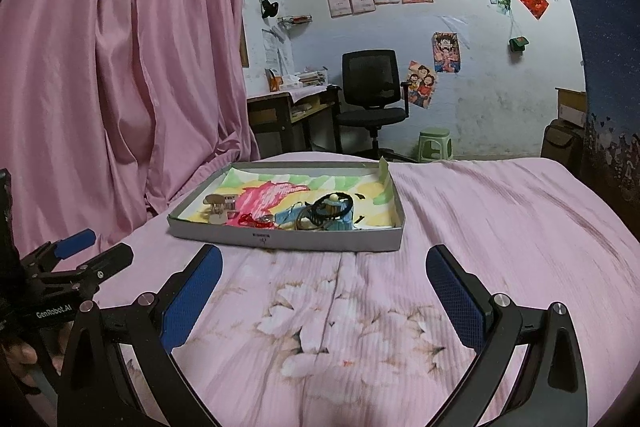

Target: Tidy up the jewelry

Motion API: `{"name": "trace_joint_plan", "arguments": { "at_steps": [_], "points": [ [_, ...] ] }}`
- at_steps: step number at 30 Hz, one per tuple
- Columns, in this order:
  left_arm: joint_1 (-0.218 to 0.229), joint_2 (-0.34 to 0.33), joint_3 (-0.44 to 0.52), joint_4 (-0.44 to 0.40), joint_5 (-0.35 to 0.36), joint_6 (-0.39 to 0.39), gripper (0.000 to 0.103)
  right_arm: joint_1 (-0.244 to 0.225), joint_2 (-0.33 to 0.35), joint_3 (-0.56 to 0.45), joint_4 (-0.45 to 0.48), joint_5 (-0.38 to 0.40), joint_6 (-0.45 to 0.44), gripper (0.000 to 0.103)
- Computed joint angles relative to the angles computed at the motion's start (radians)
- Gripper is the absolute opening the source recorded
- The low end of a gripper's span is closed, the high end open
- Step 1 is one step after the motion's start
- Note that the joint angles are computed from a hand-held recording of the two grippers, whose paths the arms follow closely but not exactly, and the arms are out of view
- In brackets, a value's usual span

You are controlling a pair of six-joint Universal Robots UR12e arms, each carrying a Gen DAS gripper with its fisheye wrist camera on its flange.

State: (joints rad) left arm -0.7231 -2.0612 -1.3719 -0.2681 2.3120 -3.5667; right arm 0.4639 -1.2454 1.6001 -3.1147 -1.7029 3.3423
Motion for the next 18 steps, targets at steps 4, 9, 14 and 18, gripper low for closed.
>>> {"name": "trace_joint_plan", "arguments": {
  "at_steps": [4,9,14,18],
  "points": [
    [-0.010,0.002,-0.012,0.025,0.030,0.016,0.103,0.008,-0.006,0.015,-0.010,-0.013,-0.007,0.100],
    [-0.018,0.005,-0.023,0.030,0.062,0.007,0.103,0.022,-0.012,0.030,-0.018,-0.030,-0.011,0.100],
    [-0.026,0.009,-0.037,0.023,0.092,-0.007,0.103,0.031,-0.018,0.048,-0.024,-0.045,-0.012,0.100],
    [-0.033,0.006,-0.045,0.037,0.116,0.001,0.103,0.037,-0.019,0.056,-0.034,-0.061,-0.016,0.100]
  ]
}}
